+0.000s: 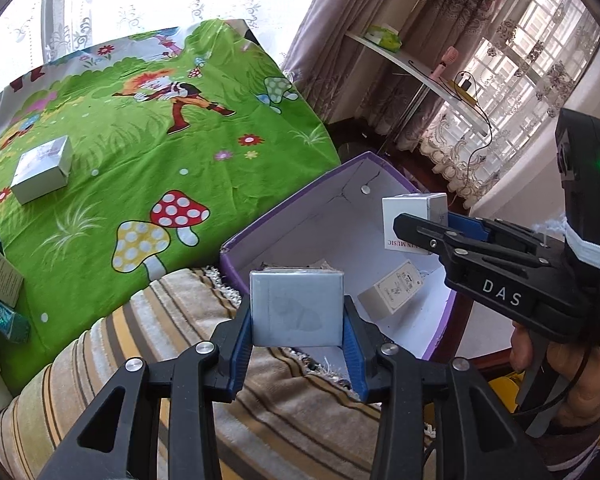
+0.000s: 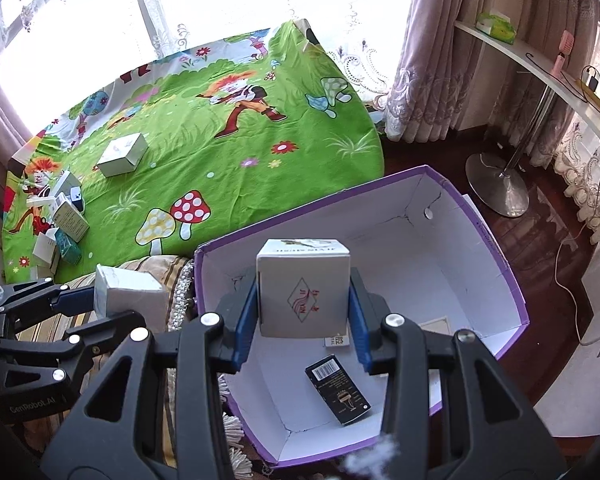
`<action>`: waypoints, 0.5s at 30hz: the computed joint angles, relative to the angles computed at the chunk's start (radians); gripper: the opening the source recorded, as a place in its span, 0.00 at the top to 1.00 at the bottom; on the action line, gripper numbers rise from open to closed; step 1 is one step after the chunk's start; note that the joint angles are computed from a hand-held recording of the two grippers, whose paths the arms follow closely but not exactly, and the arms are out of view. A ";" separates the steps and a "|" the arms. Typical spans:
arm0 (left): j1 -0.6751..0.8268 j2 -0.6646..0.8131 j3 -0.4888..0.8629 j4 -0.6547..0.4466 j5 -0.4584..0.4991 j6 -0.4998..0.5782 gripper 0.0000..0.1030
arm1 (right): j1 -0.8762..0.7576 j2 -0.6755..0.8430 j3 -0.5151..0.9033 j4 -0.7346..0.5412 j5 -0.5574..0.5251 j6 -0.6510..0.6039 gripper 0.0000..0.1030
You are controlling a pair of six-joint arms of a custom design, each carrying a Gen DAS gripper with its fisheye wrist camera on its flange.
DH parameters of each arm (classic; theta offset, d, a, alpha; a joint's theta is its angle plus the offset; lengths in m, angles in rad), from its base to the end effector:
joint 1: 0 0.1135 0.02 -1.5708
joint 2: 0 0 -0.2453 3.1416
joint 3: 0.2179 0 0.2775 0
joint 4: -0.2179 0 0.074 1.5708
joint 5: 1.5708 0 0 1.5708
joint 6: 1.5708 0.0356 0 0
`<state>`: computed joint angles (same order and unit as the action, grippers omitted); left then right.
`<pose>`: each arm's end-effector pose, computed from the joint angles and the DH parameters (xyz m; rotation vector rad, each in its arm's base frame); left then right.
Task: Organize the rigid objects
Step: 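Carry both white cube boxes over the purple box, then open the right tool over the purple box while the left tool opens too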
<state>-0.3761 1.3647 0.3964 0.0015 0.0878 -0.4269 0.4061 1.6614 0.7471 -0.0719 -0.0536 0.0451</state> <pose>0.2174 -0.0892 0.0743 -0.0303 2.5875 -0.4196 0.2891 0.1264 0.0884 -0.4823 2.5276 0.2404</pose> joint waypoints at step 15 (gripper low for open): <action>-0.026 0.033 0.026 0.036 0.039 -0.004 0.43 | -0.009 -0.035 -0.019 0.020 0.043 0.002 0.27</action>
<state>-0.4019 1.3973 0.4224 0.0372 0.1265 -0.4304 0.3972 1.6267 0.7280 -0.0524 -0.0105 0.0471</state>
